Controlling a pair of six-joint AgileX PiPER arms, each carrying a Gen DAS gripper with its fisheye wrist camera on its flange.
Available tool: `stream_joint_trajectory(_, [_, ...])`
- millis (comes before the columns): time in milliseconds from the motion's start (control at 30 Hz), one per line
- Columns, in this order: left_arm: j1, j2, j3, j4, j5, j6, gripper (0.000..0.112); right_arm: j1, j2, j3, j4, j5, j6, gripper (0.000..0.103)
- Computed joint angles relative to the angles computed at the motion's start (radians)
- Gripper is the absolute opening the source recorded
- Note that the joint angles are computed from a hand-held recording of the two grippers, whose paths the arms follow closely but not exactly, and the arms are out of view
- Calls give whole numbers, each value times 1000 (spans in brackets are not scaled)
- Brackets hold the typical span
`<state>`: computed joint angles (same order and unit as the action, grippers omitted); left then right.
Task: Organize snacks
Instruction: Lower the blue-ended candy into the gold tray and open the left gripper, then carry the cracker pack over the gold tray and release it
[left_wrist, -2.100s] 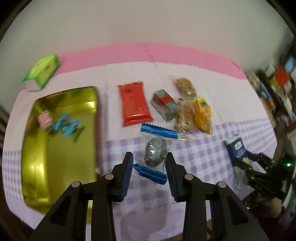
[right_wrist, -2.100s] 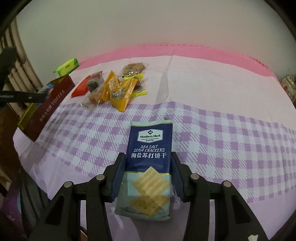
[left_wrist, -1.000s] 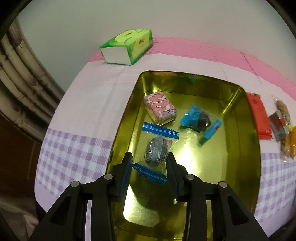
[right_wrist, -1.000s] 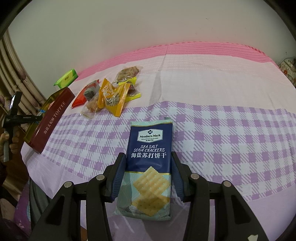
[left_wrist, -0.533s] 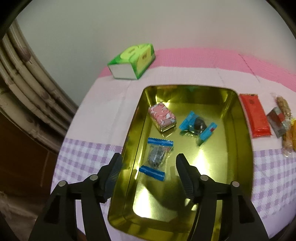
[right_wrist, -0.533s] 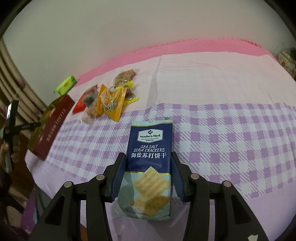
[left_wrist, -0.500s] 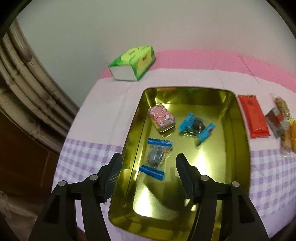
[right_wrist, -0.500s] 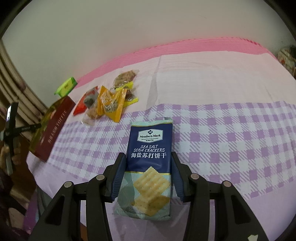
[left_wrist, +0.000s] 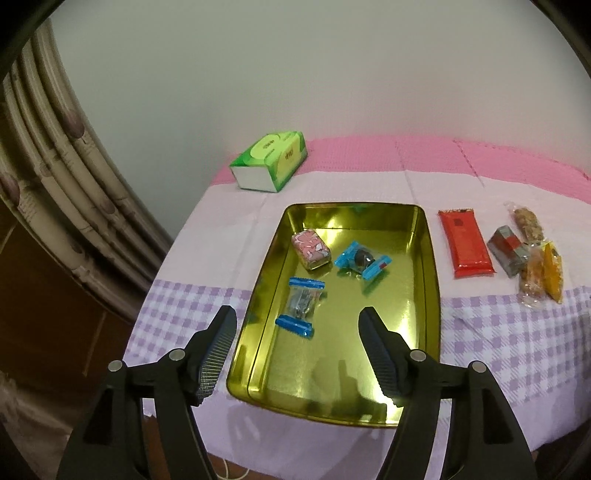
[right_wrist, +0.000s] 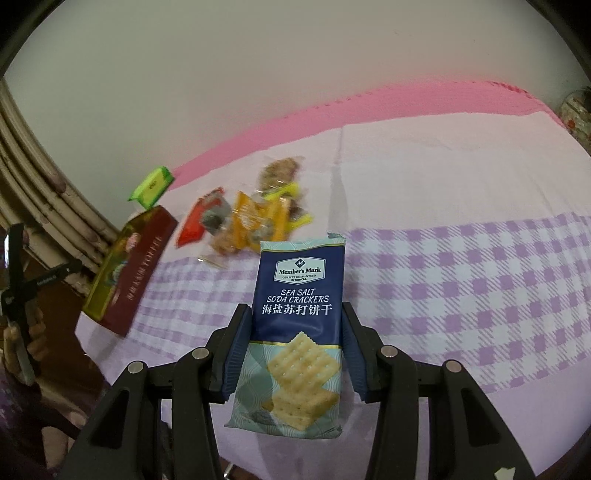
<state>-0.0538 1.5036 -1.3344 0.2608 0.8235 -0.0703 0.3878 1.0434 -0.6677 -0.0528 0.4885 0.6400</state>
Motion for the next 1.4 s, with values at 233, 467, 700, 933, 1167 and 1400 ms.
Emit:
stream_joint_trajectory(233, [12, -44, 33, 32, -12, -29, 71, 114, 137, -189, -23, -6, 46, 44])
stream_joint_trajectory(467, [18, -56, 51, 100, -40, -78, 71, 180, 351, -455, 98, -6, -84, 44])
stream_joint_trajectory(700, [26, -64, 62, 122, -57, -82, 71, 204, 601, -745, 320, 18, -284, 44])
stream_joint_trajectory(933, [62, -48, 35, 39, -46, -12, 73, 212, 868, -1085, 402, 147, -364, 44])
stream_joint_trajectory(1167, [101, -19, 5, -57, -26, 61, 74, 205, 1065, -1327, 449, 236, -386, 44])
stream_joint_trajectory(1400, [122, 11, -17, -102, -3, 95, 75, 202, 1253, -1623, 415, 375, -325, 40])
